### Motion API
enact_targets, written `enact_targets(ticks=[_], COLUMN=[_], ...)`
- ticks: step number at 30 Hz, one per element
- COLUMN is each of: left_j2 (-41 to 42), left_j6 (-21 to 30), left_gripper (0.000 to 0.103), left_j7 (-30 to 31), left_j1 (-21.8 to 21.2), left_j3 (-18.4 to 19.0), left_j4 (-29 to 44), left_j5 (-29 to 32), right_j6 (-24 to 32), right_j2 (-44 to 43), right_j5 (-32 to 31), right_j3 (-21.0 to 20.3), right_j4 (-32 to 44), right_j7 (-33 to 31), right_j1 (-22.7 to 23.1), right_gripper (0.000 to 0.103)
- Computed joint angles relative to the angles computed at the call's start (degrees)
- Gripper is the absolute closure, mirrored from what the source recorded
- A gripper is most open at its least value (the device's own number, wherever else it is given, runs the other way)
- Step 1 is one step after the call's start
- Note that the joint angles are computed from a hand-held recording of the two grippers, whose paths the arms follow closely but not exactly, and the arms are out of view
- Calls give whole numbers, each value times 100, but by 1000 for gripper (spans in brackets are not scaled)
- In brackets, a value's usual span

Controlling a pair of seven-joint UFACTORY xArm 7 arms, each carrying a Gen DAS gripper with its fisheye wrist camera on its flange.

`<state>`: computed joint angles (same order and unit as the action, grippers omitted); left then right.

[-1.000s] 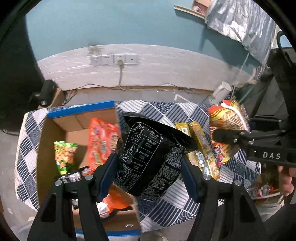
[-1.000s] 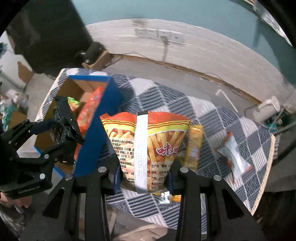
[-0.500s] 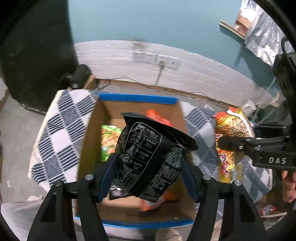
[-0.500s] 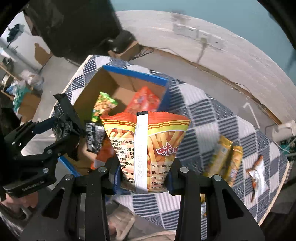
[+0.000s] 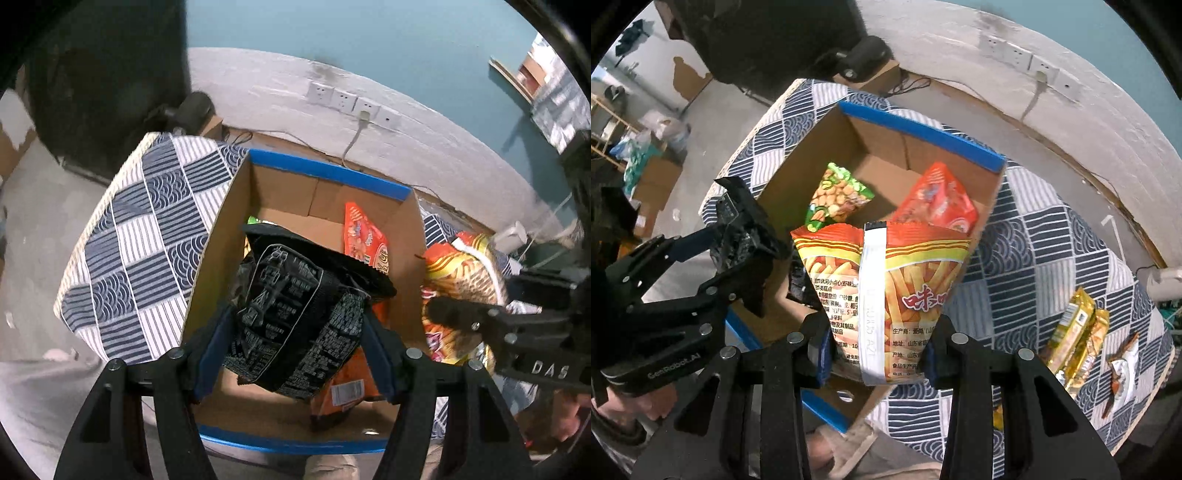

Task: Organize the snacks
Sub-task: 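Open the left gripper over the box while the right gripper drops the chip bag in, then move both grippers back over the yellow bars on the cloth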

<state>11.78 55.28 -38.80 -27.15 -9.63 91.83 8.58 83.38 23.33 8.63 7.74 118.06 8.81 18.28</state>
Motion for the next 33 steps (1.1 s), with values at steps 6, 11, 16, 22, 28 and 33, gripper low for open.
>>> enact_targets(ticks=[6,11,16,22,28,33], left_j2=[-23,62,269,557,928,1374], left_j6=[187,228,276,359,587,831], left_gripper=[25,24,24,24,24,24], left_j7=[-345,-342,-333,-225,-184,-92], left_j1=[5,11,-108,-398,-699,-1046], left_j3=[54,15,-23,-42,-27,18], left_j4=[-35,49,388,921,1491,2184], left_j5=[133,65,7,130,180,249], right_j6=[-103,-132,-214,-430,-566,-628], right_j2=[-29,-119,-391,-1041,-1774,-2286], right_j5=[-119,-133,-146,-149,-155,-101], right_j3=[-32,-55,-91,-161,-294,-474], right_j4=[-48,-111,-460,-1260,-2144,-2747], right_j7=[163,222,211,110,-76,-100], right_j1=[63,1,-116,-349,-680,-1026], right_gripper=[47,45,45,45,45,45])
